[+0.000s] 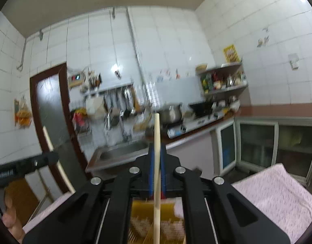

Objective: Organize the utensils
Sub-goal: 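Lower both chopsticks into the yellow holder and open both tools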

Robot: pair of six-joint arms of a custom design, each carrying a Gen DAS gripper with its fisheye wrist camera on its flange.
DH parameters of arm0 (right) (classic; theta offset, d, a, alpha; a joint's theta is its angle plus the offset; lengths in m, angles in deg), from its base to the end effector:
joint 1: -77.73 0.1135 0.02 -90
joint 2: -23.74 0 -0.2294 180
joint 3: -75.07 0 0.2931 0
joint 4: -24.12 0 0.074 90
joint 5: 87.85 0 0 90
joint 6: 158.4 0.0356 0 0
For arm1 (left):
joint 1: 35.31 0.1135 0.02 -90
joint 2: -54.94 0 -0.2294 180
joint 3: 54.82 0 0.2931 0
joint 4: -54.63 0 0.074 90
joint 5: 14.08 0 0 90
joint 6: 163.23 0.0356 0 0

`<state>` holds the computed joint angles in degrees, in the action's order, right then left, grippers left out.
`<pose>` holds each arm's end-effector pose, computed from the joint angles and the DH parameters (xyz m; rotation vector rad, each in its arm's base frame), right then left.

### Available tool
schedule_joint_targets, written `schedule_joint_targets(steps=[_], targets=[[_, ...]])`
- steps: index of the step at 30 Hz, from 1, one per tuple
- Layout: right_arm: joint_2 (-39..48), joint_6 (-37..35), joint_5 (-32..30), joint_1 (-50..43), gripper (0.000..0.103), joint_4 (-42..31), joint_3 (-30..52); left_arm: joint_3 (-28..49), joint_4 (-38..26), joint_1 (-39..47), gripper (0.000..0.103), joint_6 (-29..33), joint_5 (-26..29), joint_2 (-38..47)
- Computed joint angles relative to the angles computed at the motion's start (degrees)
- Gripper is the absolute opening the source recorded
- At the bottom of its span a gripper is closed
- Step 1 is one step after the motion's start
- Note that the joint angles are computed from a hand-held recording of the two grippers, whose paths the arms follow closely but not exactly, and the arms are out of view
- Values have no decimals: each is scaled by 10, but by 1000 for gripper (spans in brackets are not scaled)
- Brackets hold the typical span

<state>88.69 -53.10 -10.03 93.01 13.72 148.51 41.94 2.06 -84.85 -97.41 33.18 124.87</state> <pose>0.3082 0.0920 0.3610 -0.1675 1.6259 0.5820 0.2085 -0.2073 0.4178 -0.0373 1.8968 -0.1173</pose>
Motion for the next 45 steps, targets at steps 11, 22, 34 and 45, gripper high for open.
schedule_joint_targets(steps=[11, 22, 34, 45], targets=[[117, 8, 32, 6, 6, 146, 36, -44, 79, 58, 4, 28, 55, 29], [131, -64, 62, 27, 6, 155, -12, -193, 189, 59, 4, 24, 16, 29], [57, -183, 111, 53, 8, 91, -101, -230, 183, 54, 8, -18, 6, 18], [-123, -163, 100, 11, 74, -92, -150, -222, 26, -23, 97, -125, -69, -69]])
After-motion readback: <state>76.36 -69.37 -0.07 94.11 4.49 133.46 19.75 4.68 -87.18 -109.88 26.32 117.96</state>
